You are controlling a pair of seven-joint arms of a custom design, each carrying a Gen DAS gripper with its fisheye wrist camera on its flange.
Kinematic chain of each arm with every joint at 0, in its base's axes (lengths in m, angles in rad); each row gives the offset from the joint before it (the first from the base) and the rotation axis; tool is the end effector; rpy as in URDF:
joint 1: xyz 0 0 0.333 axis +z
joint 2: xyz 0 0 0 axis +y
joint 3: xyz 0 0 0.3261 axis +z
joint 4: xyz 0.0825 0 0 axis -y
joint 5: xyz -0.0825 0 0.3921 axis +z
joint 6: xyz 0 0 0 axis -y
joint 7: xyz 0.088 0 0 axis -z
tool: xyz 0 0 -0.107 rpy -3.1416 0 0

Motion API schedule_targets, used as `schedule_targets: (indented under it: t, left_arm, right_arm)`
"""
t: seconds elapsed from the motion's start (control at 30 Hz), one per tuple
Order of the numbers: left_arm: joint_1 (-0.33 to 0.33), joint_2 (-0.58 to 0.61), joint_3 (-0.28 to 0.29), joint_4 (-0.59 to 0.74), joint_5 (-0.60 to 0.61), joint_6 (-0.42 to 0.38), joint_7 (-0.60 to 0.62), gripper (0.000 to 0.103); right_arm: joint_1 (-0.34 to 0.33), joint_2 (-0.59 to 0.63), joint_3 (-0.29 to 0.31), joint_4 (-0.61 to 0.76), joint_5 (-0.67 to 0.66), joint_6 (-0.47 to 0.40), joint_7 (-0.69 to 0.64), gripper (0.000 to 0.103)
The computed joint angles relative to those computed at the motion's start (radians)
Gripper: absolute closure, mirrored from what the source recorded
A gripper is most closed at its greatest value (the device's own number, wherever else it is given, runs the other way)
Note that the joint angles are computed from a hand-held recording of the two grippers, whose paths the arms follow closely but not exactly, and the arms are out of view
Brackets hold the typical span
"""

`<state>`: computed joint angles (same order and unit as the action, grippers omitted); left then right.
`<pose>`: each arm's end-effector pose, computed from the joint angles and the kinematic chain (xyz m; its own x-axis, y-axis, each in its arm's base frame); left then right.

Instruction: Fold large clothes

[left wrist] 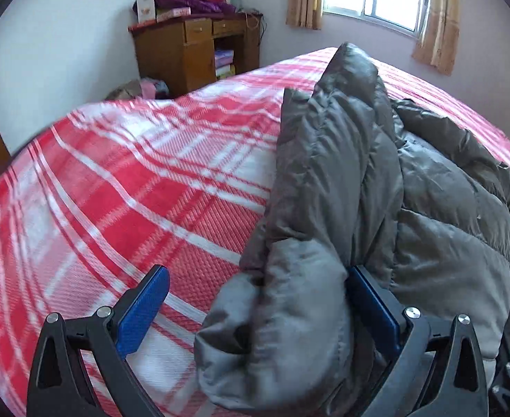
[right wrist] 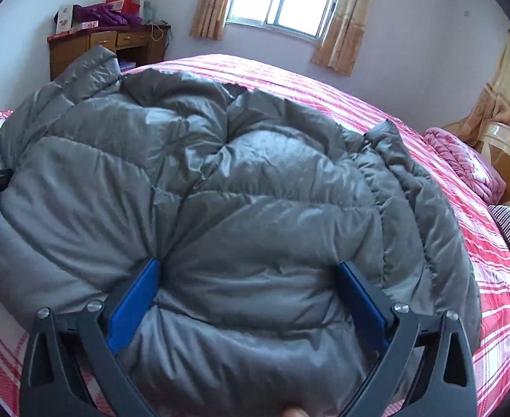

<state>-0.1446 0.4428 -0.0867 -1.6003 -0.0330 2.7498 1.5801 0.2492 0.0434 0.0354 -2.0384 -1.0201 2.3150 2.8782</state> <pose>0.7203 -0.1570 0.4641 -0.2130 -0.9752 0.0604 -0.7507 0.1238 -0.6490 0.5745 0.1509 0.4596 -0.4563 -0.8565 0.2413 -0.6898 0.1692 -0.7040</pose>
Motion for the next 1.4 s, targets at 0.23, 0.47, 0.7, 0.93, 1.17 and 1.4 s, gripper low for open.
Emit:
schedule_targets:
  t: [0.23, 0.47, 0.7, 0.93, 1.17, 1.4]
  left_arm:
    - [0.193, -0.002, -0.251, 0.025, -0.39, -0.106, 0.385, 0.09]
    - [0.196, -0.08, -0.245, -0.01, -0.58, -0.089, 0.548, 0.098]
    - [0.241, -0.175, -0.216, -0.035, -0.797, -0.144, 0.752, 0.099]
    - [0.166, -0.236, -0.159, -0.044, -0.809, -0.041, 0.853, 0.099]
    - [0.064, -0.287, -0.217, -0.067, -0.881, 0.045, 1.087, 0.099]
    - [-0.098, -0.263, -0.277, -0.141, -0.83, 0.21, 1.262, 0.099]
  right_arm:
    - [0.006, -0.006, 0.002, -0.018, -0.05, -0.007, 0.044, 0.001]
    - [0.022, 0.01, 0.013, 0.006, -0.041, -0.054, 0.028, 0.002]
    - [0.086, 0.08, 0.03, 0.1, -0.057, -0.162, -0.008, 0.016]
    - [0.085, 0.075, 0.009, 0.105, 0.0, 0.063, -0.094, 0.014]
    - [-0.007, -0.243, 0.025, -0.155, -0.138, 0.061, 0.131, 0.0]
    - [-0.172, -0.461, 0.012, -0.386, -0.06, 0.005, 0.251, 0.0]
